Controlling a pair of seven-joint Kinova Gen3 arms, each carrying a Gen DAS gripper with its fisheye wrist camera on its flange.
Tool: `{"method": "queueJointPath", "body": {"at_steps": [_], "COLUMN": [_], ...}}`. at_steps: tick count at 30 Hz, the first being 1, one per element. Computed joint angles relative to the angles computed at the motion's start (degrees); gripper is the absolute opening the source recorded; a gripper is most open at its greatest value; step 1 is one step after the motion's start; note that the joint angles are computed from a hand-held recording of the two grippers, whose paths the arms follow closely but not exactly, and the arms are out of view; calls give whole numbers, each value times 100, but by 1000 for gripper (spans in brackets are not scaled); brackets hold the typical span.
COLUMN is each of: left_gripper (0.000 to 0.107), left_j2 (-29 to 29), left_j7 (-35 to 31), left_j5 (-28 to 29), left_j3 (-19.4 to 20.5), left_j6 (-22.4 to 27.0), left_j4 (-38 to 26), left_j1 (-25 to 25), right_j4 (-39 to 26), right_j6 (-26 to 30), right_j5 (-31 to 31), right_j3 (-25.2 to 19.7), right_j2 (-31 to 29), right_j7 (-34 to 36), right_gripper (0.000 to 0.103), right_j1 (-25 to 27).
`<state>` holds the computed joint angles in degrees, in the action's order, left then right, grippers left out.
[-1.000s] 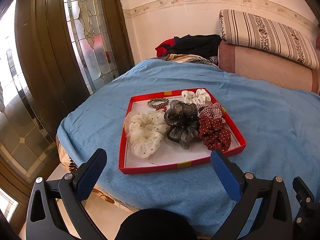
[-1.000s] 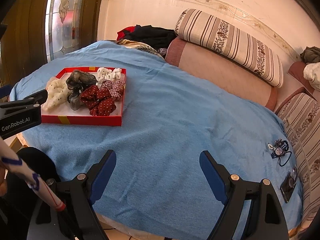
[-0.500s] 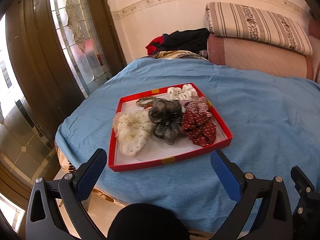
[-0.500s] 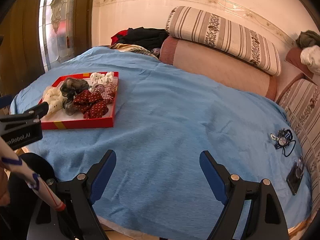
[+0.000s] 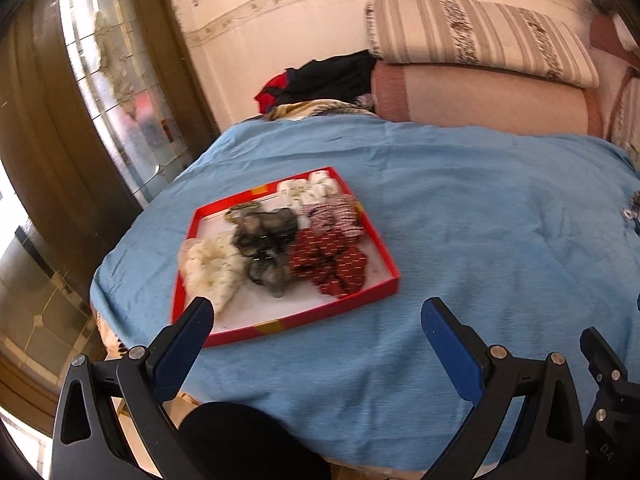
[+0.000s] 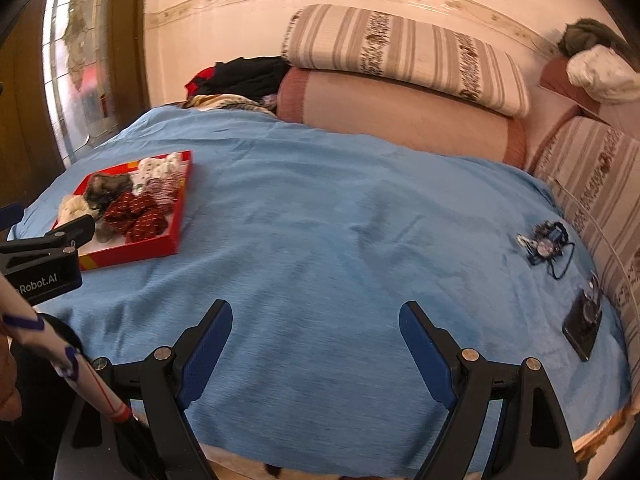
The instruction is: Organize jewelry
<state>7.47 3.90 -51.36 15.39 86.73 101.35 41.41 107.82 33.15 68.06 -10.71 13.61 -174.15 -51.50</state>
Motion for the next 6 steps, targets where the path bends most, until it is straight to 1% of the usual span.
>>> {"method": "queueJointPath", "body": {"at_steps": [1,6], "left_gripper": [103,103], "left_j2": [49,123], "left_j7": [-62,-409], "left_j5": [25,118], "left_j3": [-33,-63], "left_j6": [-35,-620], "left_j4": [-67,-209], "left_j1": [10,-123], "right_j4": [28,126], "right_j6": [27,43], "right_j5": [-11,-92], "right_j3": [19,72], "right_j2": [-17,-103], "right_j7": [-30,-77], "right_gripper": [89,89], "right_j1": [16,212]}}
